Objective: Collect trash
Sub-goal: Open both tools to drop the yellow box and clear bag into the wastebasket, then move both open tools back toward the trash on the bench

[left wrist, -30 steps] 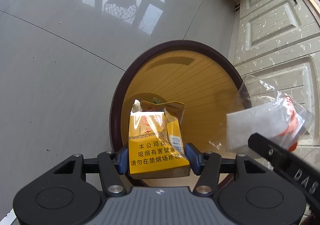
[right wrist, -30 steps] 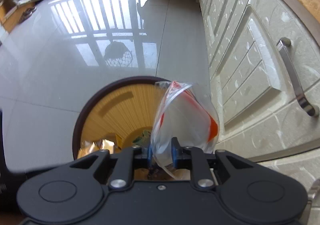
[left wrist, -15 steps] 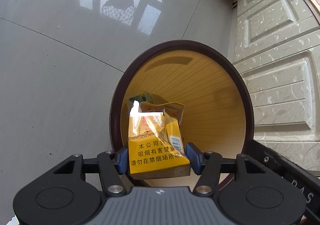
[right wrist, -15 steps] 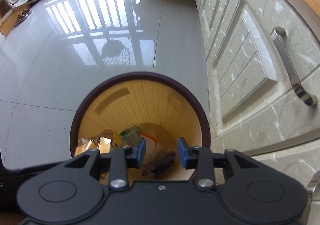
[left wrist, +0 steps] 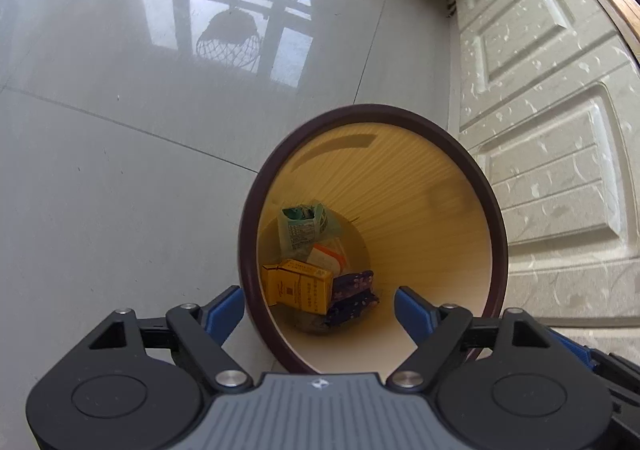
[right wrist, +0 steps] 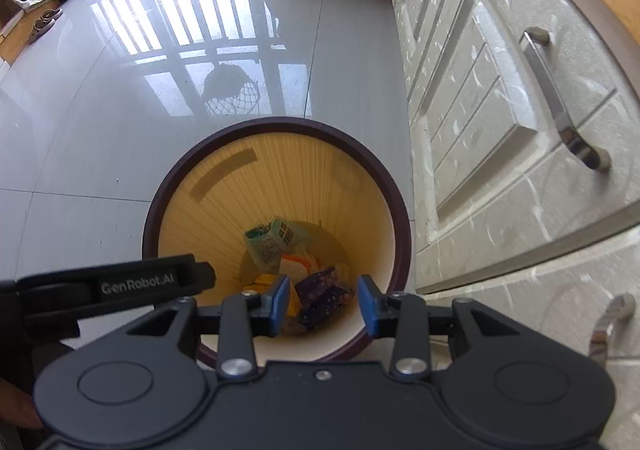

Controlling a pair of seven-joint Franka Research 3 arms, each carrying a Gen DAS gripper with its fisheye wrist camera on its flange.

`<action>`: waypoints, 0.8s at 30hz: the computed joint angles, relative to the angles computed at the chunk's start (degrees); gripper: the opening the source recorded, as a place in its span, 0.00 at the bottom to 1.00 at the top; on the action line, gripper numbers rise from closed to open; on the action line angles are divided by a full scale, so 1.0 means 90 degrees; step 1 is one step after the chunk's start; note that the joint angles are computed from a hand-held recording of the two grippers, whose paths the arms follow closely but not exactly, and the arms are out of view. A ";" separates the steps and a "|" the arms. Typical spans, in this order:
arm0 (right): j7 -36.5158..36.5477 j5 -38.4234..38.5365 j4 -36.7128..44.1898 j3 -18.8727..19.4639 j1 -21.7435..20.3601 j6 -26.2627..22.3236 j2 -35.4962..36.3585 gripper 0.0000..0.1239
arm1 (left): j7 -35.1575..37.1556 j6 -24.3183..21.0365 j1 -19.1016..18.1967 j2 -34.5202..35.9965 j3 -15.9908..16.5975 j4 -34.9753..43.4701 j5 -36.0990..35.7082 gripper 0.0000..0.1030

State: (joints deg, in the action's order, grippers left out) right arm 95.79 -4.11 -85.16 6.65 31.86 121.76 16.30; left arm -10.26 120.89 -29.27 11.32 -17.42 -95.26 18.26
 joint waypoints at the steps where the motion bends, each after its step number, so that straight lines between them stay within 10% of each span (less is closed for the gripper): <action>1: 0.0002 -0.0003 -0.0017 -0.0001 0.0001 -0.0015 -0.0034 0.32 | 0.0081 -0.0065 -0.0002 -0.0011 -0.0008 0.0035 0.0005 0.82; 24: 0.0361 -0.0110 -0.0824 0.0180 -0.0213 0.0265 -0.1240 0.51 | 0.1011 -0.1462 -0.0195 -0.0833 -0.0249 0.0280 0.0898 1.00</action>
State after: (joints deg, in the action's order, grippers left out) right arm 99.03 -5.11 -92.58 8.26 29.95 124.14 5.14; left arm -1.16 107.73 -31.03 3.82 -19.66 -92.74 26.34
